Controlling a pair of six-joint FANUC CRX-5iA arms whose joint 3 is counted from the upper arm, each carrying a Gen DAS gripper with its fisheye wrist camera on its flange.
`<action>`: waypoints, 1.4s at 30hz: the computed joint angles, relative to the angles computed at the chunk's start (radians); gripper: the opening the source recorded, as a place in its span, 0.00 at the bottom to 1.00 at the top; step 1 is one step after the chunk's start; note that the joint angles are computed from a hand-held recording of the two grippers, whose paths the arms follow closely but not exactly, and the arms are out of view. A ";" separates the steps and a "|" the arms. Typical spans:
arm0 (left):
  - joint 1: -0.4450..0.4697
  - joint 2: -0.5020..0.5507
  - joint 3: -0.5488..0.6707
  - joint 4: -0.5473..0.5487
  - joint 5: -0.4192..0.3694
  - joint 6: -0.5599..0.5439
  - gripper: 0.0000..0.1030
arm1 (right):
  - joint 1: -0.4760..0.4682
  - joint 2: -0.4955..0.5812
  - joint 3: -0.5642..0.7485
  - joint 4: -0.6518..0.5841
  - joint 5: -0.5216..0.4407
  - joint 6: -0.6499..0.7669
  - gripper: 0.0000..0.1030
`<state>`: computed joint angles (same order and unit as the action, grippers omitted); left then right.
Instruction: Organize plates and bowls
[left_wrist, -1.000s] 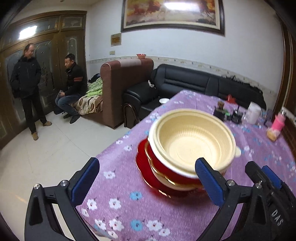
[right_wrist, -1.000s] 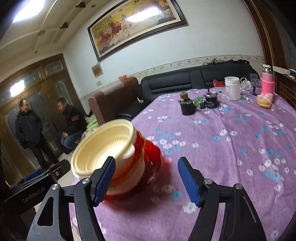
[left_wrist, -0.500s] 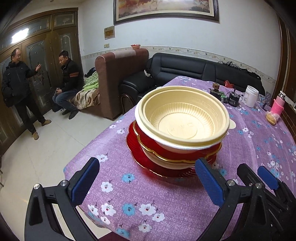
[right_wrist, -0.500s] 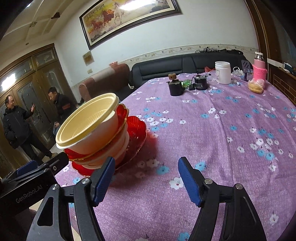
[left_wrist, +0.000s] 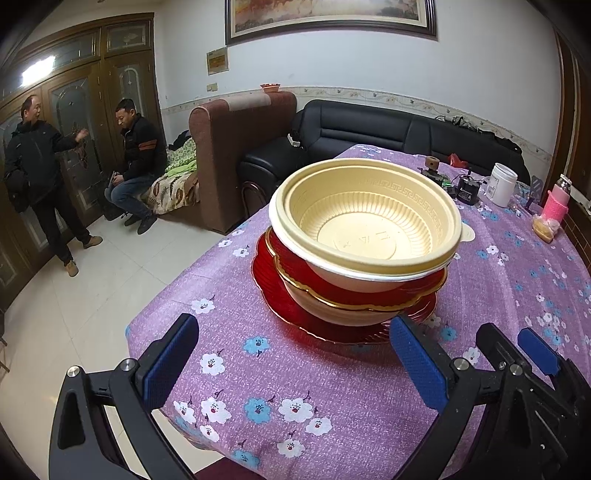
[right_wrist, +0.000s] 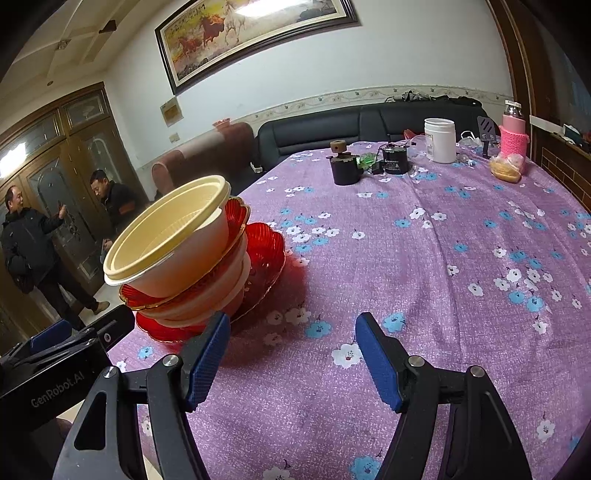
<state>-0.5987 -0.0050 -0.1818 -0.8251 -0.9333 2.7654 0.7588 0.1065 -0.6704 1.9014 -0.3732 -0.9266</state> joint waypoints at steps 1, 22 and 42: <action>0.000 0.003 0.002 0.000 -0.001 0.000 1.00 | 0.002 0.002 0.001 -0.006 -0.002 0.005 0.73; -0.023 0.054 0.027 -0.047 -0.064 0.039 1.00 | 0.131 0.051 0.031 -0.205 -0.200 0.220 0.73; 0.017 0.010 -0.038 -0.013 0.043 0.040 1.00 | 0.179 0.090 0.052 -0.368 -0.289 0.342 0.78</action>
